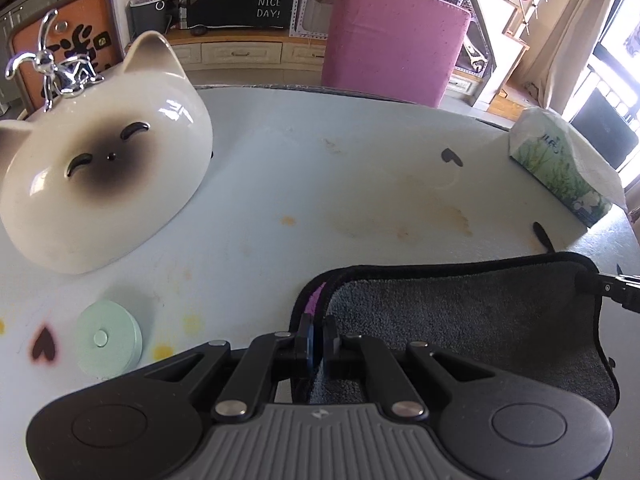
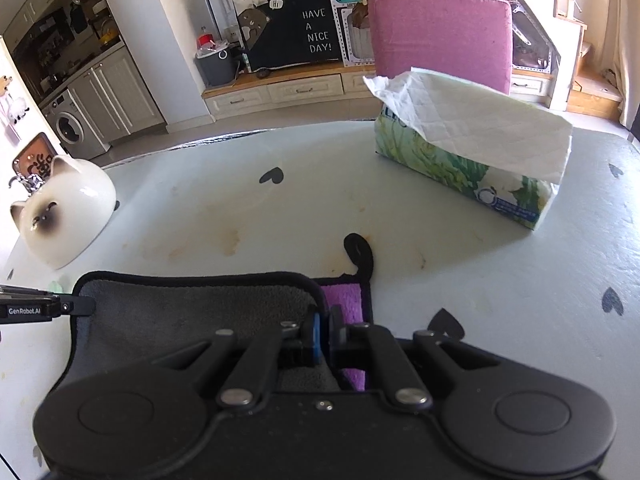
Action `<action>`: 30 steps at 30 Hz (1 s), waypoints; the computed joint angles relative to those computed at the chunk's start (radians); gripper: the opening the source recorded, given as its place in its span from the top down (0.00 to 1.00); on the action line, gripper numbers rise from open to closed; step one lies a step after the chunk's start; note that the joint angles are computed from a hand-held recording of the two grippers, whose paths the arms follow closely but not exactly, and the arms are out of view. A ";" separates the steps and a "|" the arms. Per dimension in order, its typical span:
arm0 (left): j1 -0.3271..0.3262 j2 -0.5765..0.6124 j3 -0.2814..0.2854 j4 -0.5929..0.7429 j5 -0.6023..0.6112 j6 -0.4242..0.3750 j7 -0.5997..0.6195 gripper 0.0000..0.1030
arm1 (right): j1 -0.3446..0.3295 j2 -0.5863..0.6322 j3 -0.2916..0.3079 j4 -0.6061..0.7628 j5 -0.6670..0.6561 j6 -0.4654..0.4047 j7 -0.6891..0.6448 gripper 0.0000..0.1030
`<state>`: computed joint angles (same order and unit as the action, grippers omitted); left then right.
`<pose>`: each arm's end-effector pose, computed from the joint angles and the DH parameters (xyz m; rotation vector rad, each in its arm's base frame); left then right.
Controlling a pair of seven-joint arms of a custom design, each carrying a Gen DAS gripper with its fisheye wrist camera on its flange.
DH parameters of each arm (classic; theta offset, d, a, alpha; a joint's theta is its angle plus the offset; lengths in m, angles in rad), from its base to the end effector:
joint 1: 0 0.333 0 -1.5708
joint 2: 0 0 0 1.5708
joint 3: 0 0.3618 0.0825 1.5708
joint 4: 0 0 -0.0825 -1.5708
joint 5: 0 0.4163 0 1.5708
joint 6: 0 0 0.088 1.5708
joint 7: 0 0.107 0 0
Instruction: Fold towel
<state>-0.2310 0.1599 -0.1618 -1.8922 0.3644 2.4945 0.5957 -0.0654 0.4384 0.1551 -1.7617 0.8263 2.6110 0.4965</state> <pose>0.6213 -0.2535 0.4995 -2.2793 1.5980 -0.5874 0.7318 0.0359 0.3809 -2.0945 1.2551 -0.2276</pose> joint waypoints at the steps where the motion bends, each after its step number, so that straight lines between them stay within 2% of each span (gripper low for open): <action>1: 0.000 0.002 0.000 0.001 -0.001 0.000 0.000 0.96 | 0.006 0.005 -0.003 0.004 -0.009 0.002 0.009 0.96; 6: -0.002 0.010 0.003 0.007 -0.006 -0.004 -0.019 0.94 | 0.015 0.019 -0.002 0.005 -0.036 0.034 0.037 0.94; 7: -0.002 0.006 0.004 0.002 -0.002 0.001 -0.025 0.93 | 0.016 0.020 0.000 0.002 -0.038 0.049 0.038 0.91; 8: -0.001 0.004 0.004 -0.001 -0.004 0.003 -0.024 0.90 | 0.019 0.019 0.001 -0.004 -0.042 0.069 0.040 0.82; 9: 0.001 0.003 0.004 -0.003 -0.008 0.002 -0.023 0.82 | 0.019 0.018 0.003 -0.009 -0.047 0.083 0.043 0.69; 10: 0.002 0.004 0.004 -0.001 -0.010 -0.001 -0.023 0.68 | 0.015 0.017 0.008 -0.012 -0.047 0.089 0.041 0.65; 11: 0.002 0.001 0.004 -0.001 -0.011 -0.006 -0.024 0.59 | 0.009 0.016 0.013 -0.012 -0.047 0.085 0.039 0.65; 13: 0.001 -0.008 0.003 -0.005 -0.008 -0.015 -0.032 0.30 | 0.006 0.012 0.012 -0.014 -0.056 0.076 0.048 0.58; 15: 0.000 -0.023 0.001 -0.016 0.004 -0.010 -0.038 0.20 | -0.003 0.003 0.017 -0.021 -0.051 0.073 0.041 0.41; 16: 0.002 -0.028 -0.002 -0.018 0.001 -0.008 -0.030 0.16 | -0.008 -0.002 0.019 -0.025 -0.044 0.069 0.035 0.38; 22: -0.001 -0.058 -0.014 -0.027 0.013 -0.018 -0.037 0.01 | -0.012 -0.032 0.014 -0.048 -0.012 0.061 0.020 0.16; 24: -0.002 -0.065 -0.018 -0.027 0.019 -0.024 -0.044 0.00 | -0.014 -0.047 0.015 -0.062 0.012 0.066 0.005 0.02; 30: -0.015 -0.080 -0.032 -0.019 0.053 -0.066 -0.070 0.00 | -0.004 -0.094 -0.002 -0.103 0.063 0.054 -0.034 0.00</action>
<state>-0.2461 0.0794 -0.1933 -1.9109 0.4172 2.4288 0.5259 -0.0691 0.3439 0.1529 -1.8646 0.8889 2.6654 0.4623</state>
